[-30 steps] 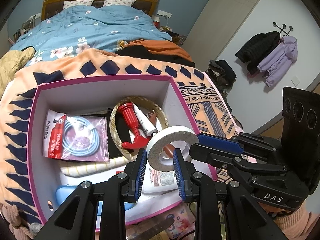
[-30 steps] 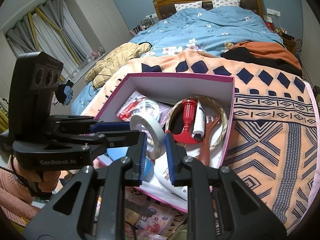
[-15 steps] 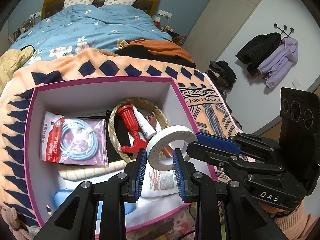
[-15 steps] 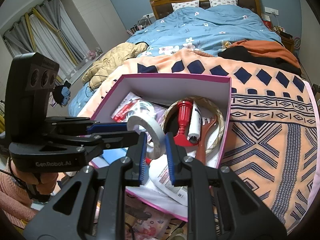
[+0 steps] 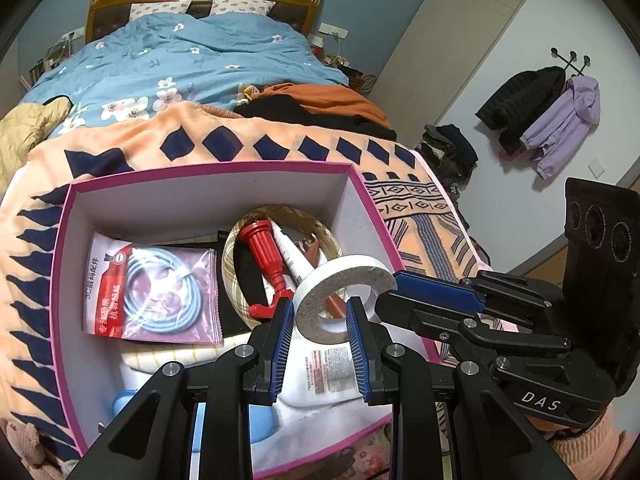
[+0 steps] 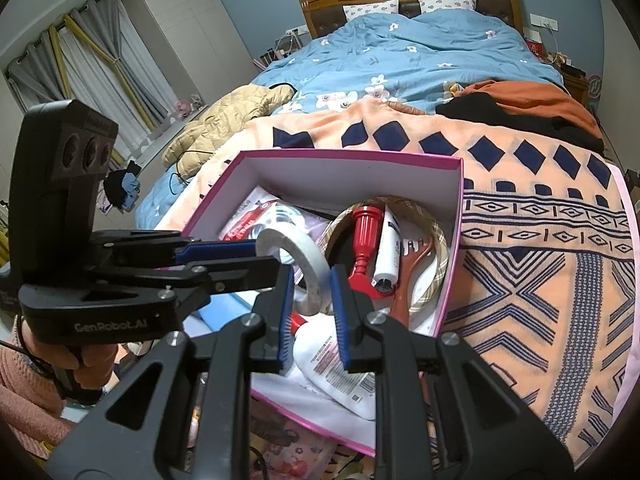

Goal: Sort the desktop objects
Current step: 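Lower the tape roll into the box beside the red corkscrew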

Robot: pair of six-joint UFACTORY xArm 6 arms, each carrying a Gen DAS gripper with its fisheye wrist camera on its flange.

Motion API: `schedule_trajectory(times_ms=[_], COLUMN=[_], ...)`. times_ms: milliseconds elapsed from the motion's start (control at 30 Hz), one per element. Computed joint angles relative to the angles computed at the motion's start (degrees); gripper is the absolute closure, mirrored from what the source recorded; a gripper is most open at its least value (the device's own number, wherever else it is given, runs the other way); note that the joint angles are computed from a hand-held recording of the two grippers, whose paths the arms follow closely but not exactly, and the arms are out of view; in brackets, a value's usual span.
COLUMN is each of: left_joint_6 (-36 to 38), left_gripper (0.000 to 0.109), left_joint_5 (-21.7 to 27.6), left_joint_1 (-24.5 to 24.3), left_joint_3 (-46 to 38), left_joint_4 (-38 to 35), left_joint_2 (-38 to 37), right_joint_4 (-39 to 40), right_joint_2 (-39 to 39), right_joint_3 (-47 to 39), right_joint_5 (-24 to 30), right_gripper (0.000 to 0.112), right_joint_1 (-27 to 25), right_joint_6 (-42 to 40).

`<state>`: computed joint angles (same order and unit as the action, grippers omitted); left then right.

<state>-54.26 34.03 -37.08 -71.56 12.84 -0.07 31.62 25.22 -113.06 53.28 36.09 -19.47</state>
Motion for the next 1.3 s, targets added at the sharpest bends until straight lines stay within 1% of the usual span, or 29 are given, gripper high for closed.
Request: schedule_trajectory(times_ms=[400,1300], left_joint_6=[1.2,3.9], left_gripper=[0.082,0.082], left_joint_5=[0.1,-0.2], left_joint_1=[0.4,1.4], left_joint_3=[-0.9,-2.2], left_joint_4=[-1.0,-3.0], left_joint_2=[1.1,3.1], right_joint_4=[-0.4,-0.7], right_joint_2=[2.3,4.3], right_joint_3=[-3.4,-5.8], right_joint_5=[1.4,2.3], right_gripper=[0.091,0.091], right_joint_1=[-0.5,-1.0], right_joint_6=[0.5,0.8])
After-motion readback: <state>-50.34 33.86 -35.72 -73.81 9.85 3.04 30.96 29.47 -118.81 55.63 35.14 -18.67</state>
